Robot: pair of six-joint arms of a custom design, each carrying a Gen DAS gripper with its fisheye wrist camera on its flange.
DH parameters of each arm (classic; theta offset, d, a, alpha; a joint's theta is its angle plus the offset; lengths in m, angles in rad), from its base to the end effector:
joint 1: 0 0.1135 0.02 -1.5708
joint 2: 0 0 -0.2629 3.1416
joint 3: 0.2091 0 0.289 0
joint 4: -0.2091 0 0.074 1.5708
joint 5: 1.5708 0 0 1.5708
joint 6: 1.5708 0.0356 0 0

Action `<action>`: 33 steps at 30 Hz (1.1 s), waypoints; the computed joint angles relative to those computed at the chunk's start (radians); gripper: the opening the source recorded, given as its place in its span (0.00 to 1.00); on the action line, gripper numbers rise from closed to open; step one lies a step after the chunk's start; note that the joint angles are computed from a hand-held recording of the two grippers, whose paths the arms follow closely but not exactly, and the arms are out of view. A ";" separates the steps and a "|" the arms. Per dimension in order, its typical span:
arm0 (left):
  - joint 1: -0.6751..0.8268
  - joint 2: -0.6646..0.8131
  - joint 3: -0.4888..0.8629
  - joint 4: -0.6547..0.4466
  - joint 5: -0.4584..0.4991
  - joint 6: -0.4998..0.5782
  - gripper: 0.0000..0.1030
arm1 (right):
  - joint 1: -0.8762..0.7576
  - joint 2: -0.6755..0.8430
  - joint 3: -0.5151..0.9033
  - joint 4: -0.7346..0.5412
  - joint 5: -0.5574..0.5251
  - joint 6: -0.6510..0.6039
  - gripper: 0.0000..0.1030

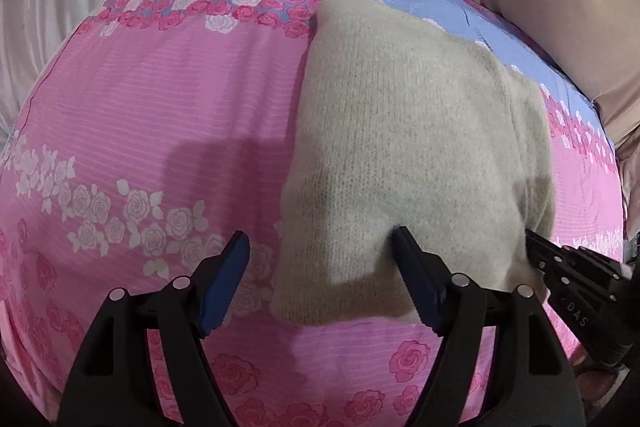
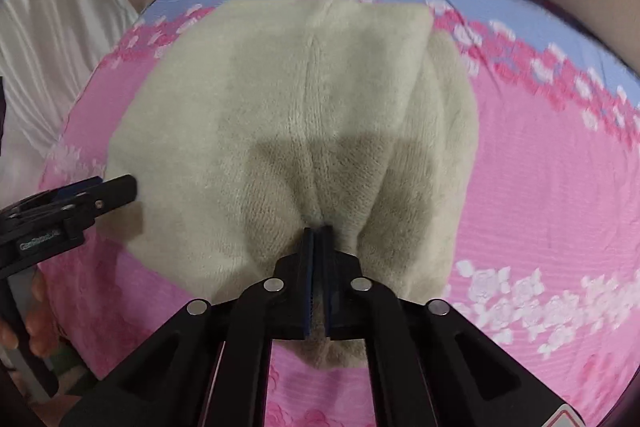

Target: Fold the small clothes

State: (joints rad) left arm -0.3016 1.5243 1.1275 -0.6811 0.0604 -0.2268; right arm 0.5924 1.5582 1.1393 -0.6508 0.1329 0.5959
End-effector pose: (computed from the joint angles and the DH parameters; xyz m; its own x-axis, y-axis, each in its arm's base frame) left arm 0.3274 -0.1041 0.2257 -0.8925 0.0426 -0.4491 0.1264 0.9793 -0.1582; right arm 0.2945 0.1925 0.2203 -0.8832 0.0762 -0.4628 -0.0059 0.9848 0.1734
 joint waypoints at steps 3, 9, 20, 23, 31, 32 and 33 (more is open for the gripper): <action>-0.015 -0.034 -0.015 0.007 -0.033 0.002 0.74 | 0.033 -0.060 0.013 -0.019 0.068 0.019 0.20; -0.078 -0.159 -0.079 0.089 -0.140 -0.018 0.85 | 0.081 -0.179 -0.058 -0.004 0.226 0.100 0.59; -0.216 -0.314 -0.125 0.132 -0.305 -0.039 0.94 | 0.168 -0.312 -0.144 -0.045 0.320 0.242 0.65; -0.258 -0.325 -0.122 0.105 -0.363 -0.045 0.95 | 0.186 -0.324 -0.157 -0.060 0.328 0.273 0.65; -0.284 -0.319 -0.113 0.030 -0.388 -0.074 0.95 | 0.224 -0.334 -0.166 -0.096 0.352 0.338 0.65; -0.287 -0.324 -0.120 0.027 -0.390 -0.075 0.95 | 0.229 -0.333 -0.165 -0.102 0.357 0.343 0.65; -0.290 -0.329 -0.126 0.026 -0.390 -0.077 0.95 | 0.232 -0.332 -0.165 -0.106 0.360 0.348 0.65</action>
